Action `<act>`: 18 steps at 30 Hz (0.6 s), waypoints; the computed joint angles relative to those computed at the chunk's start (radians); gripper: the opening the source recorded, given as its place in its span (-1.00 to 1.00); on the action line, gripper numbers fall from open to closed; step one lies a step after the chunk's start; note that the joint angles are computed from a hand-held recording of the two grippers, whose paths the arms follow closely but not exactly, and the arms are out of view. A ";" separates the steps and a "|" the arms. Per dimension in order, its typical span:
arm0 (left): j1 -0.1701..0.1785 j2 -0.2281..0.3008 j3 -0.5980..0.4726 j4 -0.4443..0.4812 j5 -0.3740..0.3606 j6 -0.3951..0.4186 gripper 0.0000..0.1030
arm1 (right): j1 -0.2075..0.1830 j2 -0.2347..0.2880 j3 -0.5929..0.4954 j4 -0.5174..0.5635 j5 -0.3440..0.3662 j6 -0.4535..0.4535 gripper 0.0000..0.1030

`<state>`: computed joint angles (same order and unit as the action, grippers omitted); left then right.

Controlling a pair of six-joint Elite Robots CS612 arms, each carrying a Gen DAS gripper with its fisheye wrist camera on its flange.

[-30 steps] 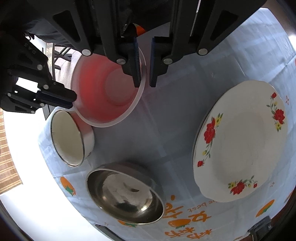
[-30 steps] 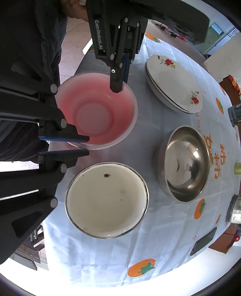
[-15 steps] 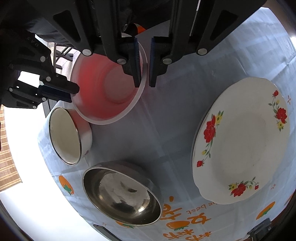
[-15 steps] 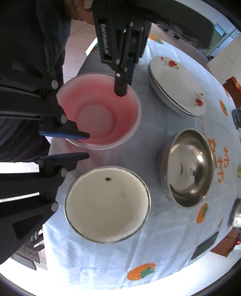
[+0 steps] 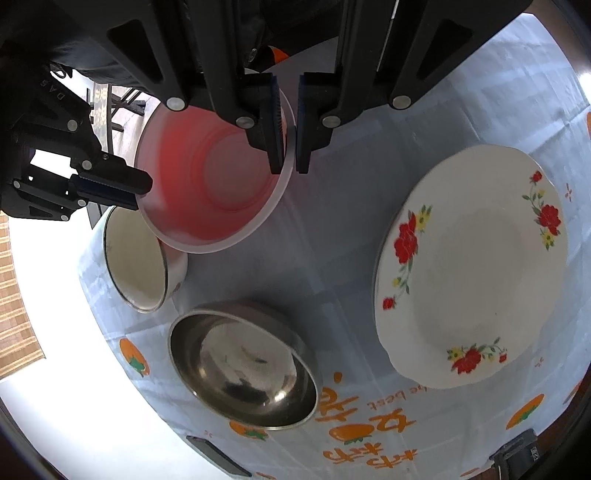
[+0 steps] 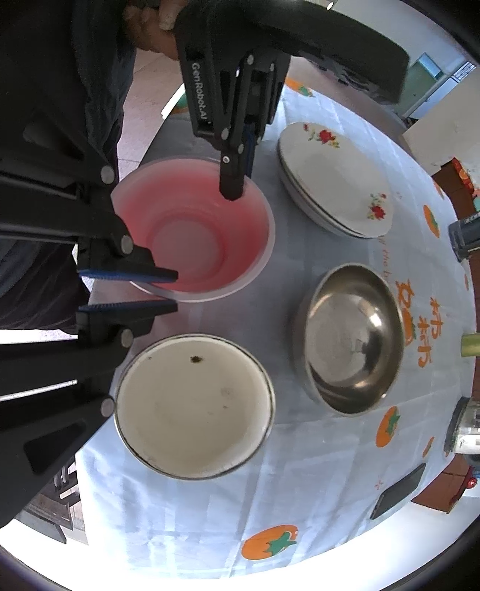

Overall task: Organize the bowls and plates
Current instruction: 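Lift the pink bowl with both grippers and carry it over the steel bowl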

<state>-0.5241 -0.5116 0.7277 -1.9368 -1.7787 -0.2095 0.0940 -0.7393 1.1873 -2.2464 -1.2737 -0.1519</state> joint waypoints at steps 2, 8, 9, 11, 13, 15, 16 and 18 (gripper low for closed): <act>0.001 0.002 -0.011 -0.002 0.007 0.001 -0.86 | -0.001 0.001 -0.006 -0.002 0.004 0.001 -0.84; 0.004 0.001 -0.027 -0.013 0.024 -0.004 -0.86 | -0.002 0.003 -0.025 -0.011 0.005 -0.006 -0.83; 0.004 0.002 -0.032 -0.015 0.026 -0.007 -0.86 | -0.002 0.004 -0.029 -0.012 0.005 -0.007 -0.83; 0.006 -0.003 -0.030 -0.026 0.028 -0.009 -0.86 | -0.002 0.005 -0.036 -0.017 0.008 -0.009 -0.83; 0.007 -0.004 -0.036 -0.034 0.032 -0.012 -0.86 | -0.003 0.006 -0.043 -0.022 0.012 -0.010 -0.83; 0.009 -0.005 -0.039 -0.041 0.038 -0.010 -0.86 | -0.004 0.006 -0.047 -0.029 0.016 -0.010 -0.83; 0.008 -0.004 -0.045 -0.043 0.043 -0.009 -0.86 | -0.005 0.007 -0.052 -0.033 0.016 -0.010 -0.83; 0.008 0.006 -0.070 -0.038 0.049 -0.011 -0.86 | -0.005 0.009 -0.059 -0.038 0.016 -0.011 -0.83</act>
